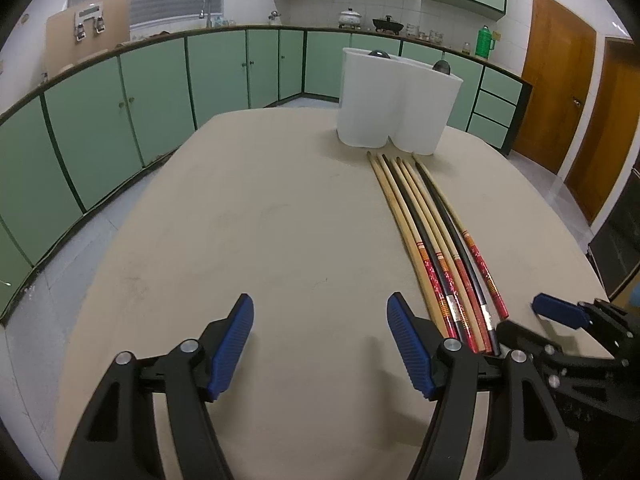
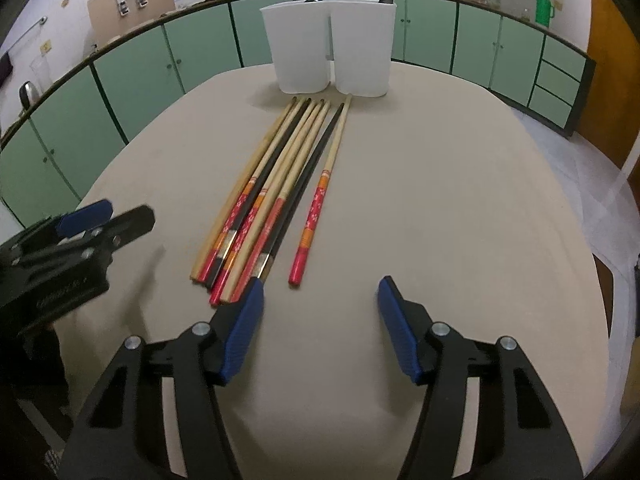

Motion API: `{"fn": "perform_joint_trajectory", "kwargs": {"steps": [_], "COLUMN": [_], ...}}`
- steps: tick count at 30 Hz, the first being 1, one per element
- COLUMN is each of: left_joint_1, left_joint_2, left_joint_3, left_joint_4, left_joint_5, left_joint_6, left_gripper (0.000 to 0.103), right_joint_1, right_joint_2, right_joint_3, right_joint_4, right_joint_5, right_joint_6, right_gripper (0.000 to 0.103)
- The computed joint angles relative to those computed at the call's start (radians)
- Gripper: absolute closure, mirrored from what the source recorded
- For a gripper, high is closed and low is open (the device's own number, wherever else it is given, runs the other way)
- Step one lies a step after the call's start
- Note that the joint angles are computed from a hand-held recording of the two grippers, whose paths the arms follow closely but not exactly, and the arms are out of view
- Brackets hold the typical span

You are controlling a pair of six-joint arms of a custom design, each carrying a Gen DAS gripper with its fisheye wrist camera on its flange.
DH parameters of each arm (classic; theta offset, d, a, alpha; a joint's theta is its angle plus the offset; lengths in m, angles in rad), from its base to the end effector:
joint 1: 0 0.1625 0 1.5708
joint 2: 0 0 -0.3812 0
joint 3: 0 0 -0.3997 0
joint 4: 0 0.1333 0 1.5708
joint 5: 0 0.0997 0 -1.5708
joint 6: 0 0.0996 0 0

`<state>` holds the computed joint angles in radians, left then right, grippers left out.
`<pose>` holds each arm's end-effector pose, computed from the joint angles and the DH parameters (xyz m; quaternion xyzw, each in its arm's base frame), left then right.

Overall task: Organize utensils
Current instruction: 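Grasp the red-patterned chopstick end with the right tool, then grasp a wooden chopstick end with the left tool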

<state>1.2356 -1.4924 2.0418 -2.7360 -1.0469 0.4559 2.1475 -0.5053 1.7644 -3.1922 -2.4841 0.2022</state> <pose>0.0078 -0.5342 0.3210 0.2822 0.8796 -0.2773 0.2640 0.3570 -0.4489 -0.0550 0.0863 -0.8822 0.3143 0.3399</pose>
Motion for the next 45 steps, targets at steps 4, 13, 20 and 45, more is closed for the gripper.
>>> {"fn": "perform_joint_trajectory", "kwargs": {"steps": [4, 13, 20, 45], "left_joint_1": [0.001, -0.005, -0.028, -0.049], "left_joint_2": [0.0, -0.009, -0.003, 0.021], "left_joint_3": [-0.004, -0.001, 0.02, 0.029], "left_joint_4": [0.02, 0.094, 0.115, 0.095], "left_joint_5": [-0.008, -0.047, -0.048, 0.033], "left_joint_6": [-0.007, -0.017, -0.005, -0.017], "left_gripper": [0.034, 0.034, 0.034, 0.062], "right_joint_1": [-0.003, -0.013, -0.019, -0.028], "right_joint_2": [0.018, -0.003, -0.032, -0.036], "right_joint_3": [-0.023, 0.01, 0.053, 0.058], "right_joint_4": [-0.005, -0.051, -0.068, -0.083], "right_joint_5": [-0.017, 0.031, 0.02, 0.057], "right_joint_6": [-0.022, -0.041, -0.021, -0.029], "right_gripper": [0.068, 0.097, 0.098, 0.097]}}
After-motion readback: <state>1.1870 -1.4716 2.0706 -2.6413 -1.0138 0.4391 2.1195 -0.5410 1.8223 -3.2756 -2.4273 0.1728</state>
